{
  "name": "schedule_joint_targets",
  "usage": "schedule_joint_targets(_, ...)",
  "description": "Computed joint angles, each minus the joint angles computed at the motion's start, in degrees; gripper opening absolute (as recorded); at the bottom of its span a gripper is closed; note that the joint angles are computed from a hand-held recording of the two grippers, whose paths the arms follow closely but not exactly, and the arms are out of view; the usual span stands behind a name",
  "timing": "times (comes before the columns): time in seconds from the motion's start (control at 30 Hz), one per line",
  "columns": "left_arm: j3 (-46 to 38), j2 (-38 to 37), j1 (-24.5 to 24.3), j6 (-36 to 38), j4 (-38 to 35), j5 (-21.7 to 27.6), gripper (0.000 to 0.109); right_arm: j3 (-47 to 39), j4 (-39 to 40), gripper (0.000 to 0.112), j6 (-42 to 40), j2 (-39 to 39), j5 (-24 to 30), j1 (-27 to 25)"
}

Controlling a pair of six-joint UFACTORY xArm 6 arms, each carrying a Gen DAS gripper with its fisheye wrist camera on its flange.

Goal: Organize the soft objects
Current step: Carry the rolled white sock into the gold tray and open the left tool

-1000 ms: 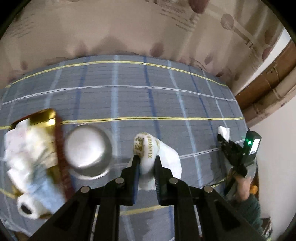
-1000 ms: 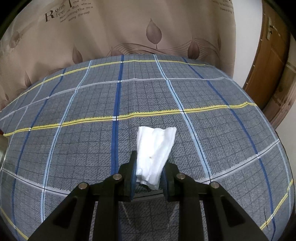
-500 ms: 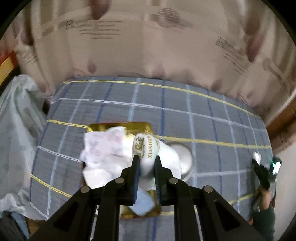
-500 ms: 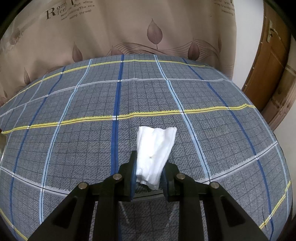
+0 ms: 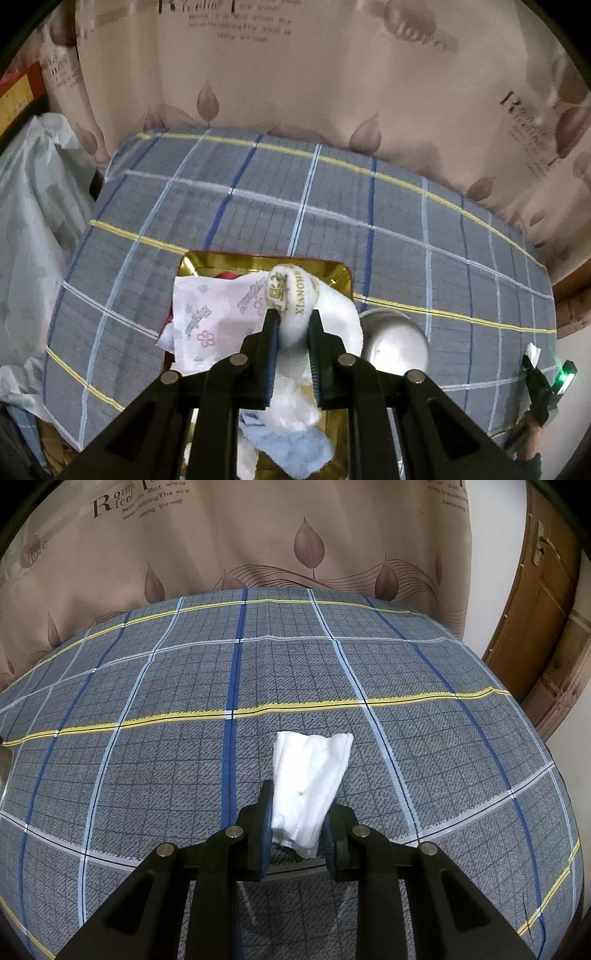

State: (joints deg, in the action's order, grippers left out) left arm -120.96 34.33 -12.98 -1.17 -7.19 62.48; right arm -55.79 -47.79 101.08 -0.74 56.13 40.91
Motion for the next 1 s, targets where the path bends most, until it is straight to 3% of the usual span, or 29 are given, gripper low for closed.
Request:
schedule_joint_targets(0.3,-2.79,3.81,-0.49,-0.67,2.23,1.27,0.019,0.02,0.04,0.023,-0.12,-0.03,0.13,0.0)
schedule_joint_targets(0.43,-2.51,3.76,-1.03,-1.37,6.53,0.66,0.032,-0.06,0.12,0.023,-0.23,0.01,0.37,0.07)
schedule_joint_targets(0.57,-1.95,3.18,-0.52,-0.77,5.41,0.59,0.041,-0.05,0.12,0.023,-0.26,0.02,0.4,0.06)
schedule_joint_targets(0.77,4.23,-2.06,-0.68,1.15,5.58,-1.95,0.047,-0.15,0.13,0.023,-0.26,0.12,0.42,0.07)
schedule_joint_targets(1.0,19.97,-14.94,-0.68,3.66,8.31,-10.9,0.047,-0.31,0.21,0.023,-0.22,0.27,0.38,0.05)
